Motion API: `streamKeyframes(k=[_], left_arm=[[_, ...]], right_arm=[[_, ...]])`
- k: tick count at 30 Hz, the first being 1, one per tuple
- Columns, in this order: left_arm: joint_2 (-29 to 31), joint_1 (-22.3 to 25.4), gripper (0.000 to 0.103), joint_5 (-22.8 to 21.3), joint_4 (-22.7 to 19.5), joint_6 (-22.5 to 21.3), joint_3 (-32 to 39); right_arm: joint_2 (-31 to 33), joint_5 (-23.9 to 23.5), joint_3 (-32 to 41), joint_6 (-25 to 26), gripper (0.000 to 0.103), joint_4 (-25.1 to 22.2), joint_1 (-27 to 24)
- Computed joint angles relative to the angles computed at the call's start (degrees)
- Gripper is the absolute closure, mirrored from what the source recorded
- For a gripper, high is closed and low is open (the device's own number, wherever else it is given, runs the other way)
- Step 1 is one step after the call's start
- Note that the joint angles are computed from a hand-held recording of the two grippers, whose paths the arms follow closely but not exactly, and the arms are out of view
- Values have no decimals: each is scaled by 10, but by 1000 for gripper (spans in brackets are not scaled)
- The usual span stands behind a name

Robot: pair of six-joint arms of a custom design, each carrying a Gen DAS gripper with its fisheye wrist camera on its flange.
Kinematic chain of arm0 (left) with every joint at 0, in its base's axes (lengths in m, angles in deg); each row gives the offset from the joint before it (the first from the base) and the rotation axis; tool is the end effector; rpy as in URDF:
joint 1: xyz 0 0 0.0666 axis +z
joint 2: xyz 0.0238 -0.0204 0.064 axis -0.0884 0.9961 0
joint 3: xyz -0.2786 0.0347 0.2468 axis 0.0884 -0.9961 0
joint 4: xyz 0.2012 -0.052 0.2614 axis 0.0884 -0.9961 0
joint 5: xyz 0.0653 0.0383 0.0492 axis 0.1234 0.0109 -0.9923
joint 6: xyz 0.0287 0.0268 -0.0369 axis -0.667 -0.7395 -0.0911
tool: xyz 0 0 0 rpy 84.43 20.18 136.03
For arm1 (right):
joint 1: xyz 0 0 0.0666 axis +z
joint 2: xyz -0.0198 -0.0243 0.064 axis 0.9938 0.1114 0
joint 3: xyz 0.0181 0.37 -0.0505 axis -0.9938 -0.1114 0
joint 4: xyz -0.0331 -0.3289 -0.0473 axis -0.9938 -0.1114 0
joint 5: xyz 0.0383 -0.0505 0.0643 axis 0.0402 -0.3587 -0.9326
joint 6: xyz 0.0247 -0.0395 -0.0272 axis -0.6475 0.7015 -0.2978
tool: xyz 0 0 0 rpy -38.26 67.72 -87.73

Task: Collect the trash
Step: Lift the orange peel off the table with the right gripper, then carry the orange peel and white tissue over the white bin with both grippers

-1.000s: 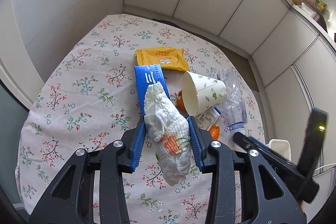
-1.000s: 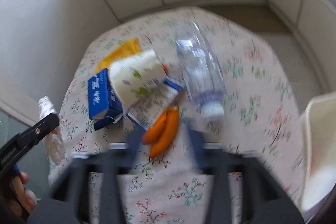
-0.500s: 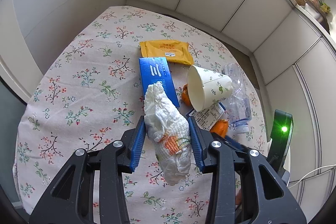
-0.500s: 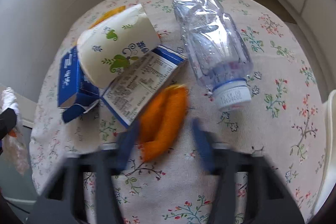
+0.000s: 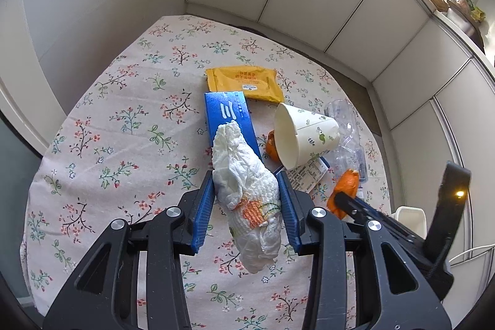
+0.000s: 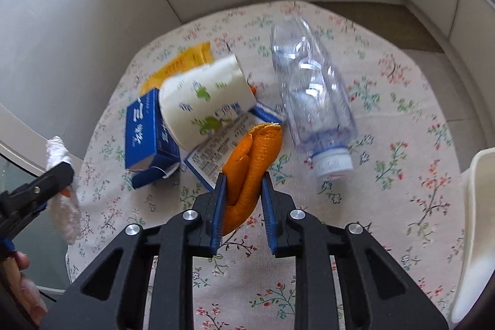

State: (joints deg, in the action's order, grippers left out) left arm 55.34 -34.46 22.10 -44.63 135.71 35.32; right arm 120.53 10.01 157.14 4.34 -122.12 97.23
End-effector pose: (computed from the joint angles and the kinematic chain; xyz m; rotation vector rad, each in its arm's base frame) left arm 0.3543 -0.1857 0.5847 -0.8073 2.3580 -0.1971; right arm 0.4803 0.1313 0.5300 -0.5876 2.5970 0.6132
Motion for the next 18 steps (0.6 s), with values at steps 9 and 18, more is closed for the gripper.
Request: streamKeyframes(k=[9, 18], left_arm=[[14, -9, 64, -18, -4, -8, 31], [42, -24, 64, -35, -10, -17, 82]], right_arm=[[-20, 1, 13, 17, 81, 24, -8], [-43, 20, 4, 32, 81, 70, -21]])
